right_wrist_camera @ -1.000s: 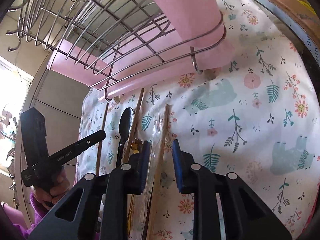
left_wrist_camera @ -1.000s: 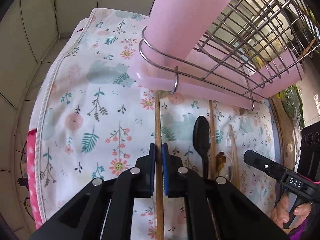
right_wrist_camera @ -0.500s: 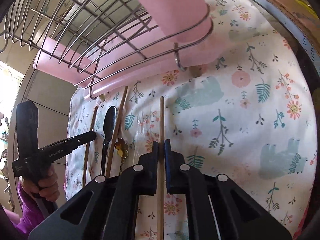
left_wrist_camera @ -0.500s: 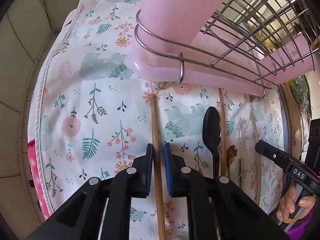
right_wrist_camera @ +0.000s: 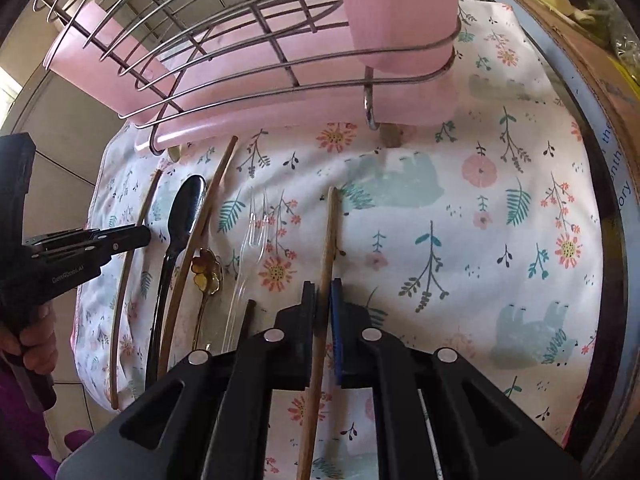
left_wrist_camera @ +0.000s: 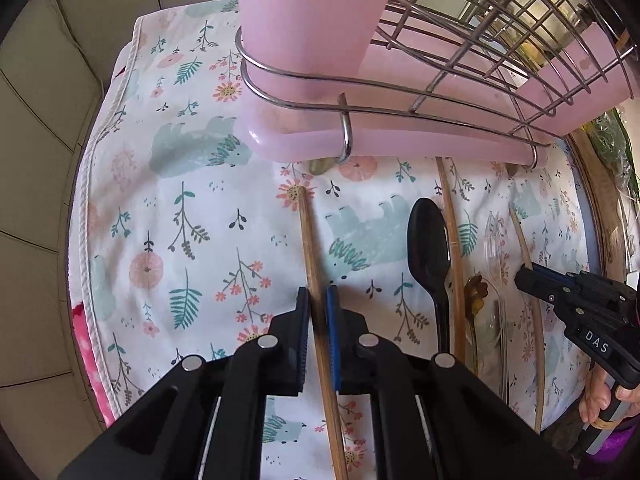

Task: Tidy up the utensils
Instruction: 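Close each gripper on another wooden chopstick, then lift both held chopsticks up above the pink cup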

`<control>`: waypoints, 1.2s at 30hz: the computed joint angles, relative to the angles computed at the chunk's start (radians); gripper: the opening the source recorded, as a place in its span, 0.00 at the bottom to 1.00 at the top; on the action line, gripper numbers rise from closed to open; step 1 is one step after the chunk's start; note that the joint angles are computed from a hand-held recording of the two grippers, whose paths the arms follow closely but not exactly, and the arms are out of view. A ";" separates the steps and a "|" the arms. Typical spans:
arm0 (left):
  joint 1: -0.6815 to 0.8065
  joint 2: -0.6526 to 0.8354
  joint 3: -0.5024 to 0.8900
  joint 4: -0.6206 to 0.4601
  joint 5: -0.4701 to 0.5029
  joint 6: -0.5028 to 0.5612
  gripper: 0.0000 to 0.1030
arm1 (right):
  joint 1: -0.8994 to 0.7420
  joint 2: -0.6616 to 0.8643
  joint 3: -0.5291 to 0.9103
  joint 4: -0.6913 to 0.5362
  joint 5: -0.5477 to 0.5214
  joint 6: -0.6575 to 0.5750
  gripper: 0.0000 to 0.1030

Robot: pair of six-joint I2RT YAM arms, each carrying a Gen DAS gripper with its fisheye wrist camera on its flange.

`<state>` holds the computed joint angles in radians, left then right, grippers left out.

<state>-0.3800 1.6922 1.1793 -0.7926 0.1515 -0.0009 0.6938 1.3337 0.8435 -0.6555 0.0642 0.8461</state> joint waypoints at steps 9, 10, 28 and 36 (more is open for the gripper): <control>0.092 -0.230 -0.144 0.084 0.059 0.010 0.06 | 0.045 -0.204 -0.134 0.102 0.072 0.060 0.06; 0.099 -0.269 -0.161 0.095 0.060 0.009 0.06 | 0.060 -0.238 -0.140 0.103 0.098 0.061 0.06; 0.193 -0.657 -0.157 0.188 0.161 -0.088 0.06 | 0.258 -0.563 -0.045 -0.083 0.521 0.102 0.06; 0.244 -0.620 -0.013 0.150 0.244 -0.121 0.06 | 0.167 -0.590 0.087 -0.116 0.520 -0.015 0.06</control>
<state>-0.1362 1.0720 1.1662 -0.6430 0.3958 -0.1222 0.8611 0.7438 0.9302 -0.7720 0.5840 0.8309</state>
